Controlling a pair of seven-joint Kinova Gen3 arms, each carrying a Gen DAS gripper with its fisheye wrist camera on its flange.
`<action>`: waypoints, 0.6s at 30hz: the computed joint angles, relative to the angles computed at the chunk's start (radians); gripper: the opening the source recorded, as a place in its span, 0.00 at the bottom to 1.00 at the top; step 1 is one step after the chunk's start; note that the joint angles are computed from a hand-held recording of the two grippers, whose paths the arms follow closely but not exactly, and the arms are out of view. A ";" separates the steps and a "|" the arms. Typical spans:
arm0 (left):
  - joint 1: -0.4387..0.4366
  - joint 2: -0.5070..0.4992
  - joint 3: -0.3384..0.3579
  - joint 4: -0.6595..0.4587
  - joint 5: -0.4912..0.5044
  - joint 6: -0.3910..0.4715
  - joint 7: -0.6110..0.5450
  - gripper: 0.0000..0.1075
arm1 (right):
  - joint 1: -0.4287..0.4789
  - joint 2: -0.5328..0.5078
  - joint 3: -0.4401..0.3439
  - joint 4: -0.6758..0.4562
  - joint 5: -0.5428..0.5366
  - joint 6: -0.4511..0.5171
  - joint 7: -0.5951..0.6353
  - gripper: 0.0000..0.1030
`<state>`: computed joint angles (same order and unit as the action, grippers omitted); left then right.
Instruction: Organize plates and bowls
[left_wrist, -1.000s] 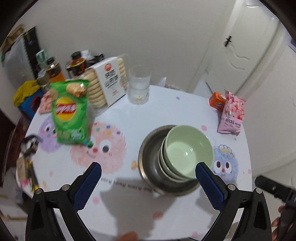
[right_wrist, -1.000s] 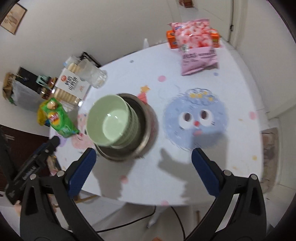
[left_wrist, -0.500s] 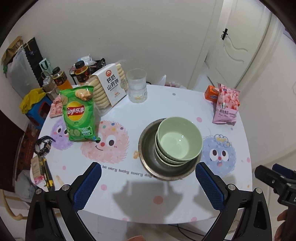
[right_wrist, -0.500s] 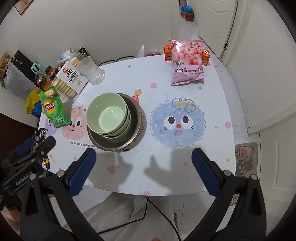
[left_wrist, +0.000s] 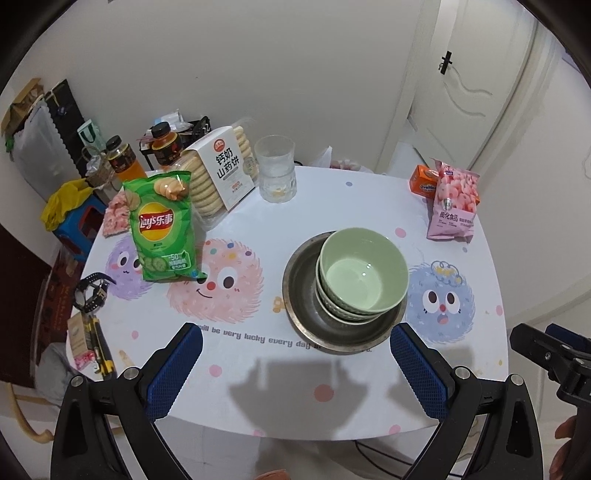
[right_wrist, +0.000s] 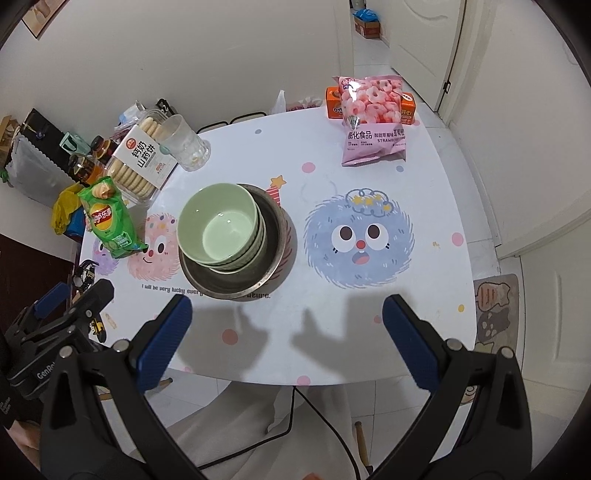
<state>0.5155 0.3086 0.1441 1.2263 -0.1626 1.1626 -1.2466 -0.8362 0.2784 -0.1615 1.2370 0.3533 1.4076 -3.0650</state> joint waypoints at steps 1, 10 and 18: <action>0.000 0.000 0.000 0.000 0.000 0.000 -0.001 0.96 | 0.001 0.000 0.000 0.000 -0.002 0.001 0.003 1.00; 0.004 0.001 -0.001 -0.001 -0.006 0.003 0.002 0.96 | 0.002 0.001 -0.001 0.003 -0.006 -0.001 0.007 1.00; 0.010 0.002 -0.001 -0.001 -0.014 0.005 0.005 0.96 | 0.002 -0.004 -0.003 0.013 -0.008 -0.009 0.006 1.00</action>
